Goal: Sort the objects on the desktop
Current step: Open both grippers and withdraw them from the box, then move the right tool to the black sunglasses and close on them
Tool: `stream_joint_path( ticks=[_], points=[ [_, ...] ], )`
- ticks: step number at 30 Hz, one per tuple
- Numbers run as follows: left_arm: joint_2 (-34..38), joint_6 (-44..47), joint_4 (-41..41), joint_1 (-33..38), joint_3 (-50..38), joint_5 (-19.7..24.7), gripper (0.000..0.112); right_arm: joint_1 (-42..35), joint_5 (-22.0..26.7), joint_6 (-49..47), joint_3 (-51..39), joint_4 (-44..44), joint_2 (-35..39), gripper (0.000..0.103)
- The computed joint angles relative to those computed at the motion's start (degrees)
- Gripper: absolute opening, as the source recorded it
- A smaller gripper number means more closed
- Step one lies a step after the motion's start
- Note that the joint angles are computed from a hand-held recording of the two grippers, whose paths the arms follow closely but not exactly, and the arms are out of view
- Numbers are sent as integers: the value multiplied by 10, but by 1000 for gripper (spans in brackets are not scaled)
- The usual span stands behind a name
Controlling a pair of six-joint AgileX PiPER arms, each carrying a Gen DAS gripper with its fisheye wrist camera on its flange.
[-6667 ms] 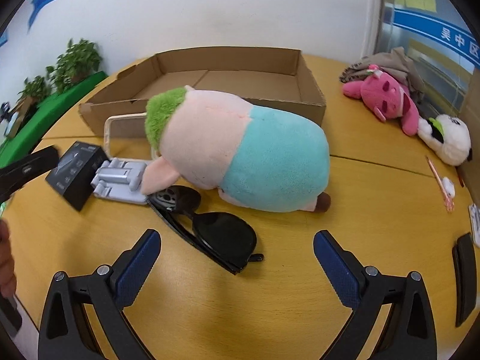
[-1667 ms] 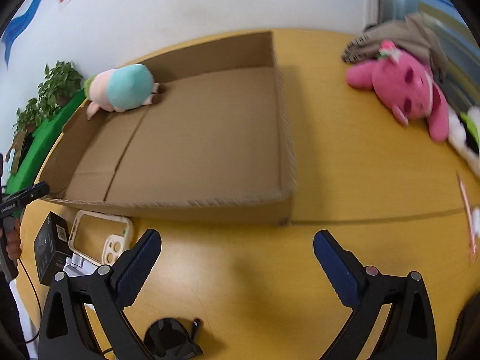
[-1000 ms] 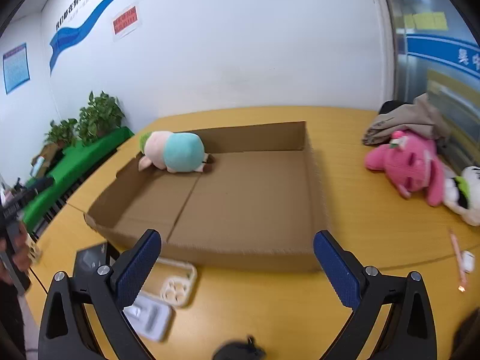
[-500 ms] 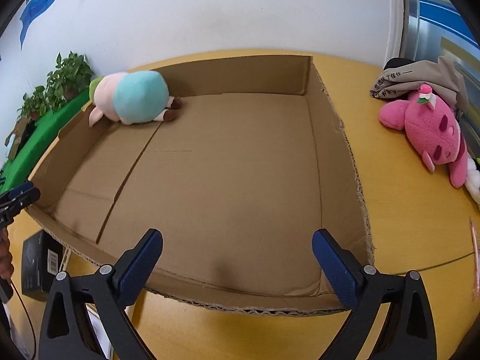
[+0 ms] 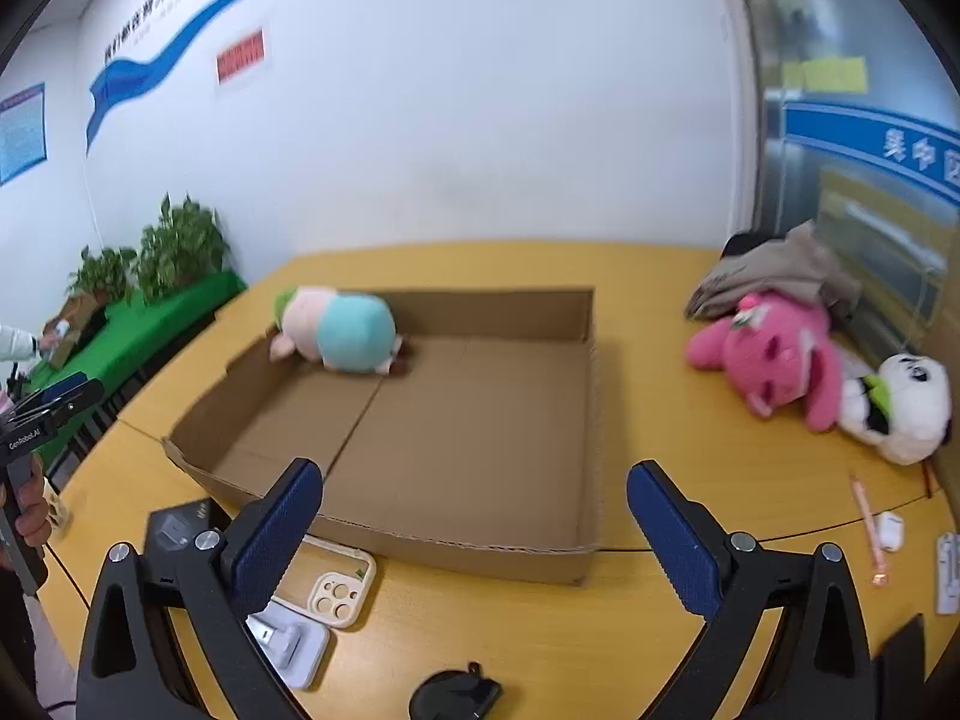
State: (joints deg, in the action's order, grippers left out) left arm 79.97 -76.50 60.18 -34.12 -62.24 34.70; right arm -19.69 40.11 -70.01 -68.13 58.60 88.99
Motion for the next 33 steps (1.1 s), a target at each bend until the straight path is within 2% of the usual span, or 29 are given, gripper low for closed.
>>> stream_joint_path(
  ticks=[2,5,6,7,8,9,11,13,14,15,16,17,19,21,24,27,30,33],
  points=[
    [-32,-34,19,-32,13,37,81,-49,30,-27,22,32,-36,103],
    [-56,-67,17,-68,33,82,79,-104,72,-39,33,51,-50,102],
    [-60,-71,7,-73,41,81,74,-110,78,-29,31,40,-47,88],
    [-62,-71,-2,-75,50,70,43,-110,84,-13,29,18,-43,71],
    [-62,-61,-17,-77,57,59,23,-106,85,0,30,-3,-40,19],
    [-53,-36,-49,-78,55,58,4,-103,88,13,28,-24,-34,3],
    [-33,-17,-80,-89,55,68,4,-95,84,26,43,-55,-34,3],
    [-25,-21,-75,-107,64,62,5,-83,89,12,68,-68,-42,4],
    [-21,-21,-77,-111,66,55,12,-79,95,2,78,-70,-46,13],
    [-13,-11,-89,-116,61,52,40,-76,97,-9,89,-70,-49,55],
    [-5,0,-103,-119,55,54,77,-69,89,-10,104,-76,-57,86],
    [1,2,-110,-123,50,57,87,-63,71,-14,127,-73,-71,100],
    [7,-14,-109,-129,50,49,87,-67,77,-27,154,-60,-82,103],
    [15,15,-155,-120,44,28,87,-69,106,-22,160,-72,-70,103],
    [30,48,-210,-116,44,-16,87,-60,104,16,181,-106,-45,103],
    [58,133,-301,-114,29,-42,87,-65,132,31,186,-124,5,101],
    [88,187,-348,-130,4,-51,87,-48,105,69,183,-151,32,101],
    [109,262,-423,-136,-22,-71,86,-32,104,95,175,-174,58,101]
  ],
)
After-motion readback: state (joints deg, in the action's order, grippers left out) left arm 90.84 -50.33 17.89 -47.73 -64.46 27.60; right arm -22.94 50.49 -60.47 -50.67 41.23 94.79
